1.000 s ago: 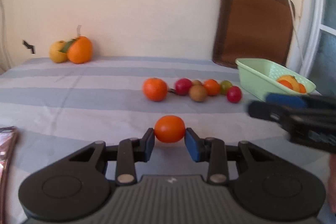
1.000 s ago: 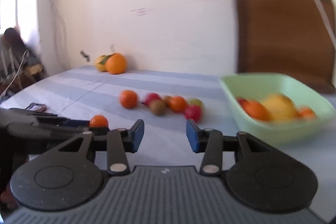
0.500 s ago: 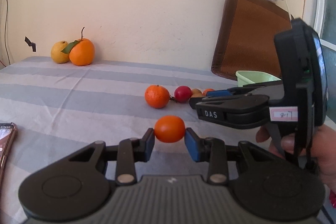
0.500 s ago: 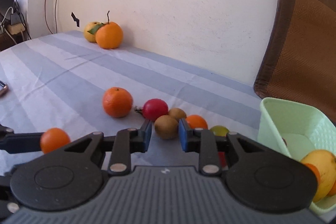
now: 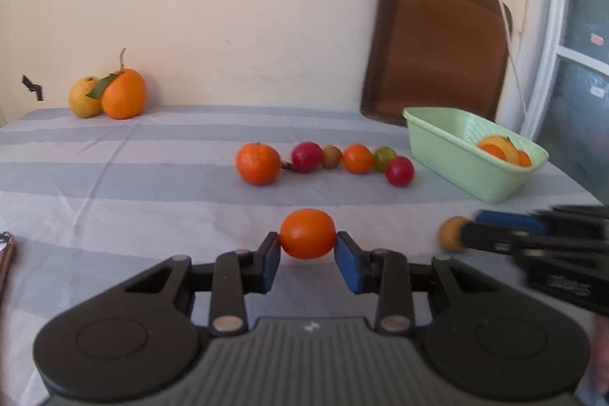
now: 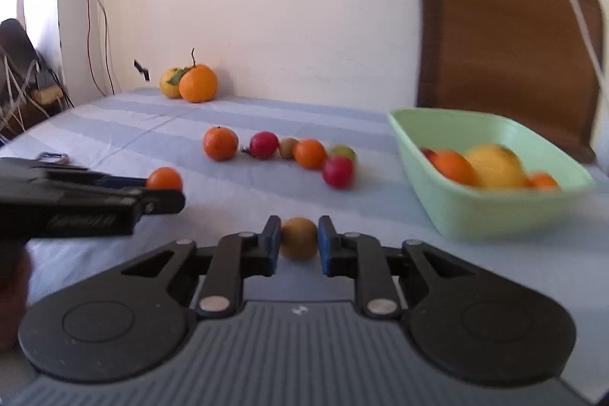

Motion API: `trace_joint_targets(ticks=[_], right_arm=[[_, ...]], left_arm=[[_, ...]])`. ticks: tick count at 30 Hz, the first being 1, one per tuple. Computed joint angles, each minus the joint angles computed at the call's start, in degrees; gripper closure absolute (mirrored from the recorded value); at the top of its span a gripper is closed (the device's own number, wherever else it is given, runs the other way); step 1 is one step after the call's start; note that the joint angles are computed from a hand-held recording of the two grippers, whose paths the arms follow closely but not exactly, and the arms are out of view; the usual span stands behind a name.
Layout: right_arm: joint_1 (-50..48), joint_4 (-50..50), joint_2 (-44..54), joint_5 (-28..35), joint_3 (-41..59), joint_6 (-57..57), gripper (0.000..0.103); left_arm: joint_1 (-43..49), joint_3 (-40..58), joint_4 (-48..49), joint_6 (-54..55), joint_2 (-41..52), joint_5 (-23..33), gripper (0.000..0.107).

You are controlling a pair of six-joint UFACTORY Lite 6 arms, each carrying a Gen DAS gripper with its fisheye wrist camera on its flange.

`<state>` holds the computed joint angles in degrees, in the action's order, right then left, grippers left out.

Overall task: Organize fruits
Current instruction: 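Carry the orange and kiwi in both tools toward the green basket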

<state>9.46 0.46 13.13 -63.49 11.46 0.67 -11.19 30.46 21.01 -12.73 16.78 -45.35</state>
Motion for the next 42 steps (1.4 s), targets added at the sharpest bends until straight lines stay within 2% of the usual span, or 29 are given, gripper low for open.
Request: trace_joint_targets(ticks=[1,4,7,9,11,12,13,14,21,23,24,27,29,35,38,42], right_arm=[[-0.6,0.6,-1.8,-0.6,-2.5,-0.2,0.097],[-4.3,-1.2,-3.7,-1.8,-6.4,0.0,0.097],[-9.9,-7.2,-2.5,-1.5,-6.2,2.3,0.092],[-14.3,-13.7,-3.2,-0.6,-6.0,4.8,0.091],[-16.9,-18.2,-4.3,-0.2,-5.9,6.4,0.080],[-16.6,-18.1,-4.5,-0.5,-5.9,6.3,0.069],[-15.7,-17.1,-4.8,-0.8,-5.9,5.4,0.063],[-14.5,-15.9,-4.4,-0.9,-5.2,4.7,0.062],[-8.3,-10.6,2.0,3.5,3.8,2.0,0.062],[-8.2,-10.7,3.7,6.4,5.8,1.5,0.075],[-7.9,-10.4,3.5,6.5,5.8,1.3,0.074],[-9.6,-12.8,2.9,3.0,3.8,1.6,0.074],[-11.9,-15.0,2.6,0.1,2.6,2.8,0.074],[-21.9,-19.7,-0.2,-14.2,-3.7,1.5,0.074],[-30.4,-23.5,-2.6,-14.9,-2.7,4.2,0.074],[-39.4,-28.8,2.3,-11.9,5.7,9.5,0.074]], left_arm=[[-0.5,-0.1,-0.3,0.6,-0.1,0.1,0.075],[-2.9,-0.1,-2.5,2.7,-0.3,1.7,0.075],[-4.1,-0.2,-1.6,1.0,-0.7,3.0,0.075],[-5.5,-0.7,-4.4,2.8,-1.1,3.0,0.074],[-5.9,-0.8,-4.8,2.9,-1.4,3.0,0.074],[-5.9,-0.6,-4.5,2.4,-1.6,3.5,0.074],[-6.2,-0.3,-4.6,2.2,-1.7,4.0,0.074],[-6.6,-0.1,-5.2,2.4,-1.7,4.4,0.074],[-10.6,3.2,-14.4,8.5,0.2,6.2,0.071],[-10.9,4.1,-15.2,9.4,1.2,6.5,0.075],[-11.0,4.2,-15.2,9.5,1.6,6.2,0.075],[-11.8,4.2,-16.8,11.3,1.7,5.7,0.075],[-11.3,5.0,-13.5,8.3,1.5,6.8,0.075],[-13.0,8.8,-7.0,0.9,-1.3,9.7,0.075],[-15.6,14.7,-5.8,-1.7,-0.4,12.8,0.075],[-19.8,26.3,-5.9,-3.7,5.3,17.3,0.075]])
